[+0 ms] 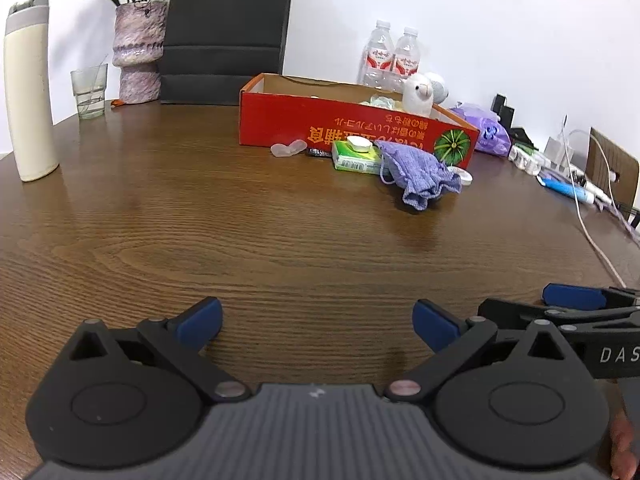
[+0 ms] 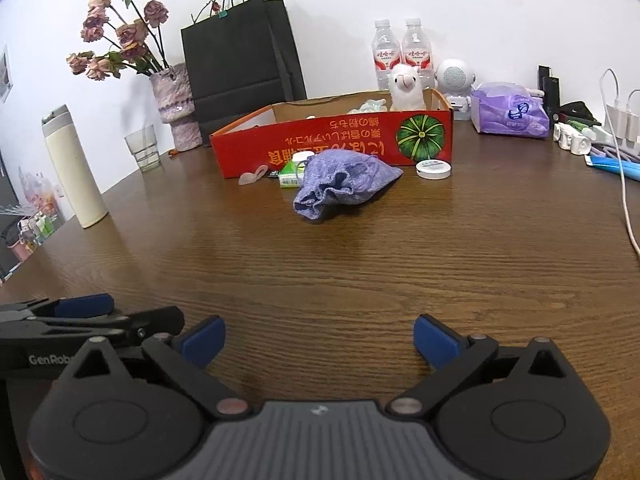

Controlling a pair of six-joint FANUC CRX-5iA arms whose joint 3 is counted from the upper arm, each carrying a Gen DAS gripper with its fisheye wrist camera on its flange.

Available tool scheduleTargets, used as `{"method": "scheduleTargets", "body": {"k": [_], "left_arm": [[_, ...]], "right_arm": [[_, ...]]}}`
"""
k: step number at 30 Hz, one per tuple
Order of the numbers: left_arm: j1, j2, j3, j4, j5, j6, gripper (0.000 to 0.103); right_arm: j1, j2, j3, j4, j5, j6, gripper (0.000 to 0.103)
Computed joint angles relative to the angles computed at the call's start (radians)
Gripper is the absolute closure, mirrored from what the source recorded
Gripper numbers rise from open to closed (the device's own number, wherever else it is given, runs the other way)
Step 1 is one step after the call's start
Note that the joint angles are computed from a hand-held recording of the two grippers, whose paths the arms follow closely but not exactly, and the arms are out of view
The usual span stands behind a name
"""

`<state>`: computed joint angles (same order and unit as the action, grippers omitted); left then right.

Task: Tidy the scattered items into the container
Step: 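Grasp the small clear plastic piece with left tool while right tool grasps the white cap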

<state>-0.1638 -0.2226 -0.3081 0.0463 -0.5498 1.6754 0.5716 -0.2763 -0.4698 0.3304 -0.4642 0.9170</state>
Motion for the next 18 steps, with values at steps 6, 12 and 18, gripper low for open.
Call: {"method": "scheduleTargets", "body": {"k": [6,12,18], "left_arm": [[0.074,0.039,0.022,0.129,0.017,-0.121,0.0],[0.141,0.216,0.171,0.317,0.038,-0.434,0.031],[0.149,0.436,0.369,0.394,-0.006,-0.534,0.053]], "right_arm": [[-0.036,0.056,0.096,-0.134,-0.011,0.13,0.012],[-0.077,0.224,0.327,-0.258,0.012,0.378,0.036],[-0.103,0.503,0.672,-0.29,-0.1,0.487,0.065]]}}
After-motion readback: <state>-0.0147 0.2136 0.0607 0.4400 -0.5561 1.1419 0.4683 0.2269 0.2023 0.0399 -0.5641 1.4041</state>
